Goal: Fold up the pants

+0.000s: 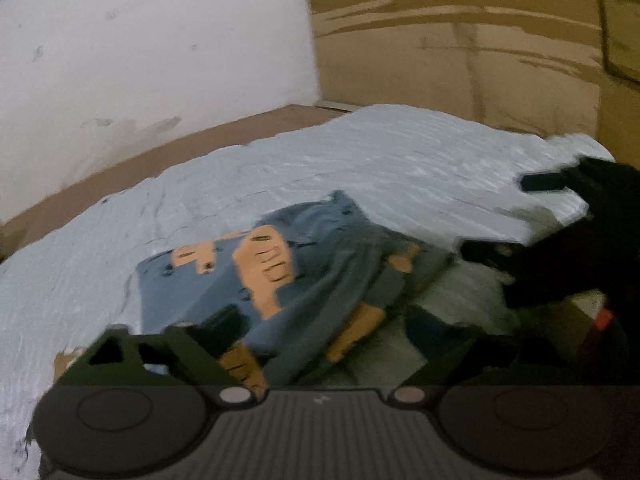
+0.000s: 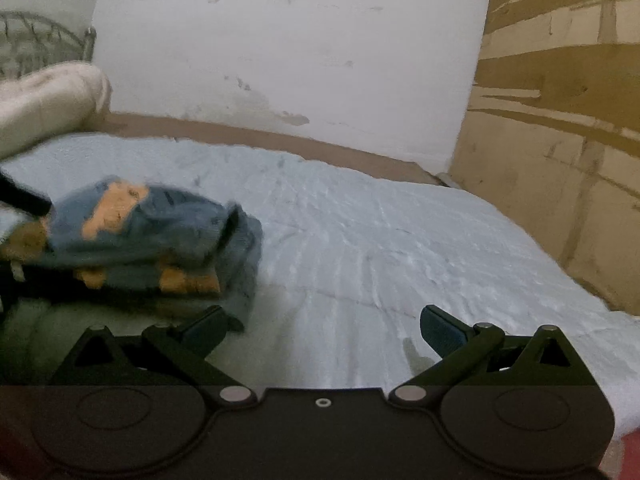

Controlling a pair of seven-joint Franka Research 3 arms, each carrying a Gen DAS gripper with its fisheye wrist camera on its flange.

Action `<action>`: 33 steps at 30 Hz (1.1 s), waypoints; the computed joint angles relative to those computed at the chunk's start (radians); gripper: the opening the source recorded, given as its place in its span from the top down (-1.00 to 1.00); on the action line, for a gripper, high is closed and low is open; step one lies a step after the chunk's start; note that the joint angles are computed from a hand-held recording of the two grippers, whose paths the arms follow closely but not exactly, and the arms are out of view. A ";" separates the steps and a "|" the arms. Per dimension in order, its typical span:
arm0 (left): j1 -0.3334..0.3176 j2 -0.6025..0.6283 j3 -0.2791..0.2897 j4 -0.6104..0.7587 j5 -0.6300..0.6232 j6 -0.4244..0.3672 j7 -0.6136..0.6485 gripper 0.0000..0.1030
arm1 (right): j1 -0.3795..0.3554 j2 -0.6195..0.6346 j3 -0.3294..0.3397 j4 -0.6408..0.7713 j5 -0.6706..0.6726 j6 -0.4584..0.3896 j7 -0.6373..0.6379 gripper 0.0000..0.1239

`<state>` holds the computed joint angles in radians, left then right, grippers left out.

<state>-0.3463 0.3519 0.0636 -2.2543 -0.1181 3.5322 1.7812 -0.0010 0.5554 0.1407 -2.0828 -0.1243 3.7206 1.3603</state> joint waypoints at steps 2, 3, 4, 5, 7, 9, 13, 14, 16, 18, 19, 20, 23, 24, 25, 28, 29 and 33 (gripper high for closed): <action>0.028 0.004 -0.025 0.007 0.043 -0.011 -0.008 -0.41 | -0.084 0.027 0.073 0.044 -0.108 -0.032 0.085 -0.65; 0.042 0.006 -0.036 0.013 0.066 -0.021 -0.015 -0.32 | -0.134 0.045 0.119 0.072 -0.179 -0.058 0.132 -0.65; 0.053 0.008 -0.044 0.017 0.086 -0.029 -0.022 -0.26 | -0.177 0.064 0.160 0.098 -0.241 -0.079 0.171 -0.65; 0.055 0.011 -0.045 0.023 0.099 -0.036 -0.027 -0.14 | -0.232 0.091 0.215 0.133 -0.315 -0.106 0.216 -0.65; 0.065 0.017 -0.049 0.035 0.124 -0.048 -0.045 -0.07 | -0.336 0.152 0.334 0.202 -0.434 -0.174 0.292 -0.62; 0.084 0.021 -0.060 0.045 0.151 -0.058 -0.074 0.03 | -0.432 0.231 0.465 0.269 -0.505 -0.252 0.320 -0.51; 0.106 0.028 -0.068 0.057 0.202 -0.072 -0.120 0.18 | -0.548 0.387 0.680 0.390 -0.547 -0.434 0.250 -0.34; 0.114 0.028 -0.074 0.058 0.215 -0.075 -0.133 0.27 | -0.558 0.419 0.715 0.418 -0.542 -0.465 0.222 -0.26; 0.133 0.029 -0.087 0.060 0.242 -0.081 -0.160 0.47 | -0.572 0.480 0.781 0.471 -0.525 -0.527 0.164 -0.10; 0.136 0.028 -0.086 0.062 0.259 -0.084 -0.179 0.67 | -0.562 0.522 0.817 0.527 -0.490 -0.596 0.124 0.32; 0.136 0.026 -0.085 0.061 0.267 -0.083 -0.186 0.72 | -0.549 0.530 0.818 0.554 -0.469 -0.627 0.115 0.41; 0.131 0.025 -0.079 0.059 0.271 -0.080 -0.190 0.79 | -0.538 0.534 0.817 0.572 -0.447 -0.648 0.110 0.52; 0.136 0.019 -0.080 0.055 0.287 -0.075 -0.203 0.92 | -0.530 0.511 0.796 0.558 -0.411 -0.627 0.098 0.87; 0.147 0.016 -0.088 0.052 0.294 -0.071 -0.214 0.93 | -0.537 0.507 0.799 0.544 -0.402 -0.610 0.087 1.00; 0.173 0.014 -0.110 0.051 0.314 -0.069 -0.231 0.94 | -0.543 0.502 0.801 0.532 -0.392 -0.593 0.079 0.99; 0.215 0.009 -0.145 0.051 0.362 -0.072 -0.269 0.94 | -0.525 0.451 0.753 0.497 -0.363 -0.529 0.070 0.99; 0.206 0.012 -0.136 0.053 0.364 -0.076 -0.270 0.94 | -0.520 0.438 0.743 0.488 -0.351 -0.521 0.065 1.00; 0.245 0.018 -0.164 0.046 0.415 -0.072 -0.299 0.95 | -0.461 0.368 0.650 0.451 -0.283 -0.475 0.071 1.00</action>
